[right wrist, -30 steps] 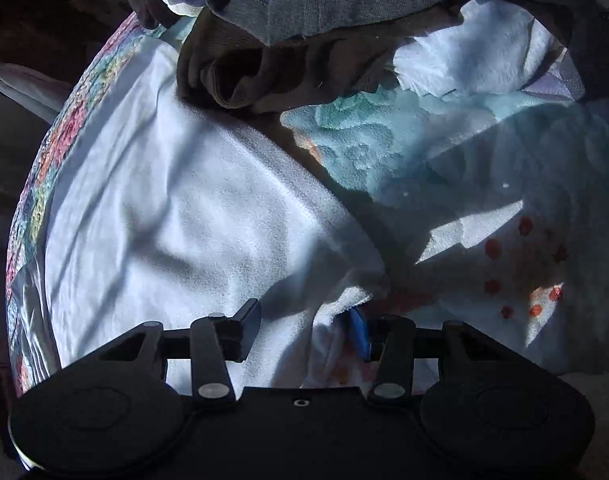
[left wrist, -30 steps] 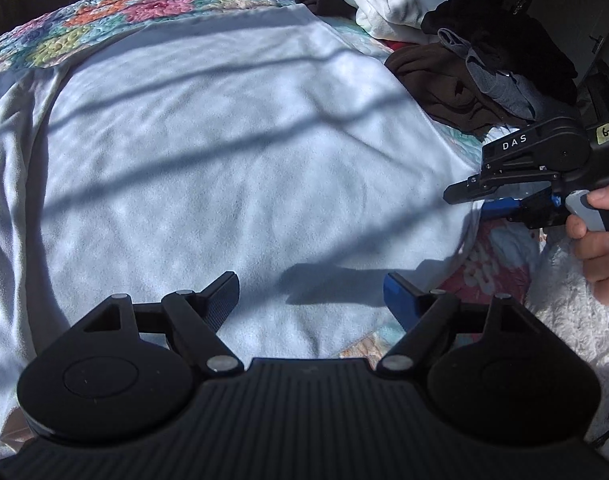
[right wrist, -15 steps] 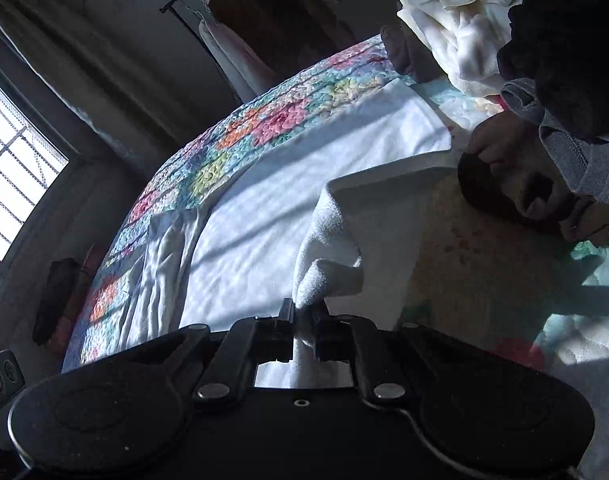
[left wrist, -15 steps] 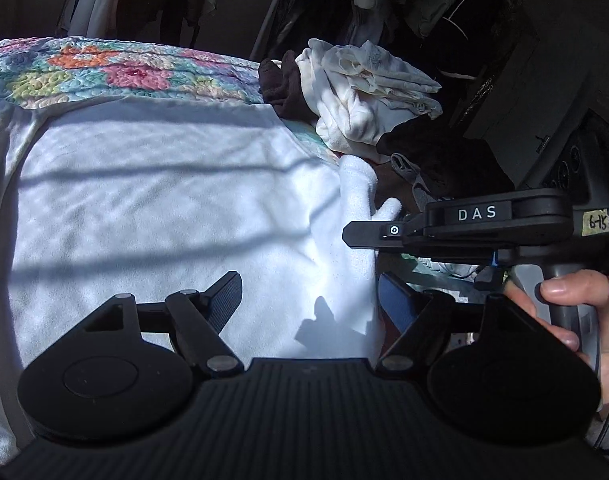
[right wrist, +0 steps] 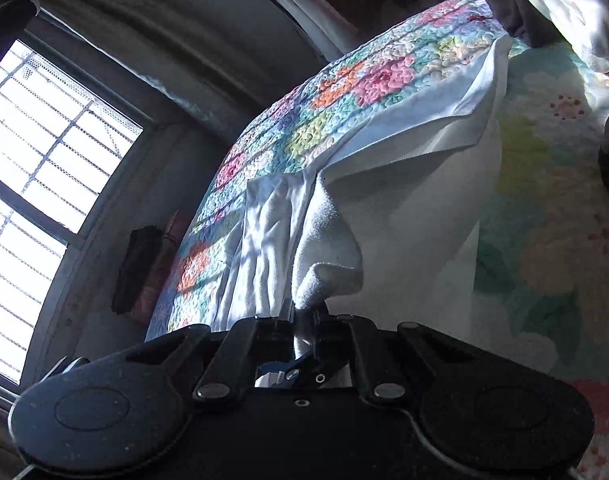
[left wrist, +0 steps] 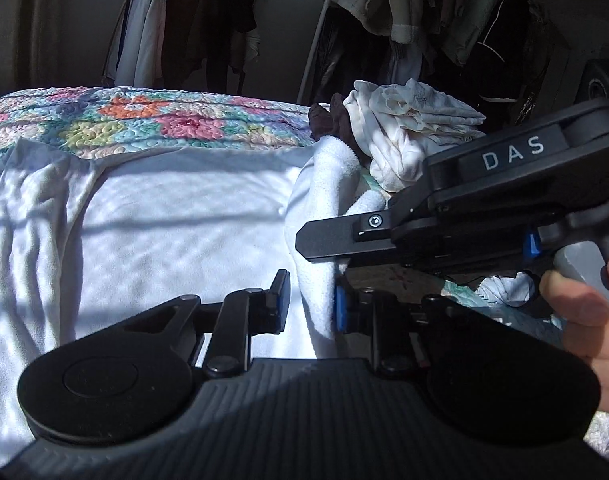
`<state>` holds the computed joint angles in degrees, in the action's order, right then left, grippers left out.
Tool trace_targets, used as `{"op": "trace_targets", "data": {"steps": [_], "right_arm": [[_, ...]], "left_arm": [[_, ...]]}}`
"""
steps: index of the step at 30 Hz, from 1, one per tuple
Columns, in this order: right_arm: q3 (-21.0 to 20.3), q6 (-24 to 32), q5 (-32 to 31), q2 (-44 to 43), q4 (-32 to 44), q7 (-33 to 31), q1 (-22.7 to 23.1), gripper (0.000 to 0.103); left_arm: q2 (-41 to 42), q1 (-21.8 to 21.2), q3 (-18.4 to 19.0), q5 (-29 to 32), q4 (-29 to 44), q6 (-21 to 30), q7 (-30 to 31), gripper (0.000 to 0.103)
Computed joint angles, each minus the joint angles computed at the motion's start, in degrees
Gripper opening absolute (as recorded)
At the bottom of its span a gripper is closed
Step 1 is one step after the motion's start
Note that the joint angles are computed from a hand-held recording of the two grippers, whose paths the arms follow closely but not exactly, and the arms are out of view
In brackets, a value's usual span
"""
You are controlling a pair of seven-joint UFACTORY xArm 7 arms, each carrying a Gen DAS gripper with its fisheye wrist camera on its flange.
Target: Fold clothes
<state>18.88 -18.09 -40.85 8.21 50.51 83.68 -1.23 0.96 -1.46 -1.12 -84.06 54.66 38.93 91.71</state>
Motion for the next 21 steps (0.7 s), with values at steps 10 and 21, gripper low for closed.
{"op": "trace_targets", "data": {"steps": [10, 21], "right_arm": [[10.03, 10.80, -1.70, 19.13, 22.15, -9.56, 2.50, 0.011], [20.79, 21.01, 4.84, 37.30, 37.86, -27.60, 4.29, 0.014]], "left_arm": [[-0.84, 5.39, 3.80, 2.92, -0.93, -8.00, -9.57, 0.014], [7.75, 11.41, 3.94, 9.90, 2.51, -14.17, -13.64, 0.015]]}}
